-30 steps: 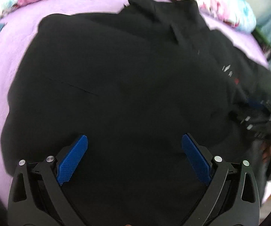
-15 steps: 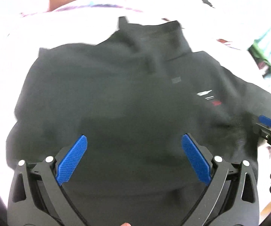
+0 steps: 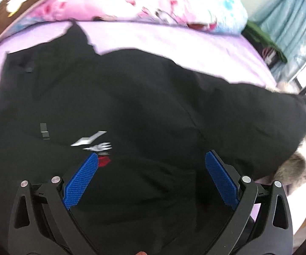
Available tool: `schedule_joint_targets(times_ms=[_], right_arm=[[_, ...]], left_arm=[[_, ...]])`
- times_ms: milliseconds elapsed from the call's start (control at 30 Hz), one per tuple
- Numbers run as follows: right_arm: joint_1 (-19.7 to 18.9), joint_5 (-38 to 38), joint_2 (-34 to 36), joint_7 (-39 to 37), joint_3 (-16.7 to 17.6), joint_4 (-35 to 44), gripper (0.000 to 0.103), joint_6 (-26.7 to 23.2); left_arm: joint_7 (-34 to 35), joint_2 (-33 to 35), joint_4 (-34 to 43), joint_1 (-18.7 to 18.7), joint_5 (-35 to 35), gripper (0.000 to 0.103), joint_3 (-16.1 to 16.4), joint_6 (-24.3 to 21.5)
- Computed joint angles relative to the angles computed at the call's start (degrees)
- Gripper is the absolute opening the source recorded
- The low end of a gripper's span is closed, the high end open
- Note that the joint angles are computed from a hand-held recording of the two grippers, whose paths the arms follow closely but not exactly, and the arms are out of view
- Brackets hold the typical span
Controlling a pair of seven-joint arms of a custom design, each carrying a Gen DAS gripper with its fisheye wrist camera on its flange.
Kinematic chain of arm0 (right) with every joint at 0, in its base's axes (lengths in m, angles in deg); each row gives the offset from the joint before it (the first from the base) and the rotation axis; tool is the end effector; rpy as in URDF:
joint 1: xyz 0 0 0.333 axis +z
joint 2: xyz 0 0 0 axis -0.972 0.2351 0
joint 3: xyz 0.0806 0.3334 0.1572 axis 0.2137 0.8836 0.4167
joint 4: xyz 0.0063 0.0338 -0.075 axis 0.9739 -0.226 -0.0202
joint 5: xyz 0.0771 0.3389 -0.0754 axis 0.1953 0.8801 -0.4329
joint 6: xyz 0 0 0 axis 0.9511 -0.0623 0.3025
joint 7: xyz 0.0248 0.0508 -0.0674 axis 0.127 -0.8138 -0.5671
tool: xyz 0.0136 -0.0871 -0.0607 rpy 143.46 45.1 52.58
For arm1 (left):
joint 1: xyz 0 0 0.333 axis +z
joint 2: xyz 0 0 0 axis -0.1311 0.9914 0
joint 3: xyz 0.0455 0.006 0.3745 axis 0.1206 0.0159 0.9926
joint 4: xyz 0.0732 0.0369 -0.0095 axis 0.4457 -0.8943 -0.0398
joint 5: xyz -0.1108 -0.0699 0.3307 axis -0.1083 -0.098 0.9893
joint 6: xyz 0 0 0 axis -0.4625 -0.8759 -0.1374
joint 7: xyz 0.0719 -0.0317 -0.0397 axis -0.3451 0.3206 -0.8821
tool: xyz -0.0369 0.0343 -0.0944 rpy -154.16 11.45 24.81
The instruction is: Fold large clothes
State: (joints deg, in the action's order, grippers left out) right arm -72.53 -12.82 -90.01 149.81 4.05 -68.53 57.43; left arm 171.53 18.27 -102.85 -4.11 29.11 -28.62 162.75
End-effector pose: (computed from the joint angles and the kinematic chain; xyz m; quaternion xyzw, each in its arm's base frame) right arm 0.3938 0.0493 0.7193 -0.3267 0.8710 -0.3162 0.1861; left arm 0.7018 -0.0593 0.5110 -0.5261 0.8060 -0.2700 0.0281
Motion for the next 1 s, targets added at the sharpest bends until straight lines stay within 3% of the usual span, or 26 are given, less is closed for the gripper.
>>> schedule_joint_targets(times_ms=[167,300,367,533,700,767,900,967,1000], right_arm=[[-5.1,2.0,-3.9,3.0,-6.9,-5.1,0.097,5.5],[-9.3,4.9,-4.9,5.3,-10.3,-9.2,0.097,13.5],[-10.9,6.4,-4.2,5.2,-11.3,-9.9,0.097,15.1],[-12.4,8.3,-3.1,2.0,-11.3,-10.9,0.095,19.1],[-13.9,8.0,-3.6,2.4,-8.5,-9.5,0.069,16.9],[-13.5,8.5,-4.1,3.1,-7.8,-9.2,0.059,16.6],[-12.1,11.1,-3.1,3.7,-8.1,-9.3,0.065,14.5],[-12.6,10.6,-3.0,5.3,-8.1,-10.5,0.065,16.9],[-12.4,10.2,-3.0,5.0,-8.4,-11.0,0.059,18.9]], left_arm=[[-3.0,2.0,-1.2,-4.0,5.7,0.097,1.0,1.1],[-2.0,1.6,-5.5,-4.8,7.4,0.097,0.7,7.7],[-2.0,1.3,-7.1,-5.1,7.7,0.097,0.6,10.4],[-2.5,0.9,-9.6,-5.6,8.1,0.097,0.4,14.9],[-4.0,0.9,-9.8,-6.6,9.0,0.097,0.3,15.4],[-2.6,0.1,-11.1,-5.3,8.2,0.097,-0.2,15.4],[-2.5,0.0,-10.9,-5.2,8.2,0.097,0.0,14.9],[-2.6,0.2,-10.6,-5.3,8.4,0.097,0.1,14.7],[-2.6,0.2,-10.4,-5.3,8.4,0.097,0.1,14.5]])
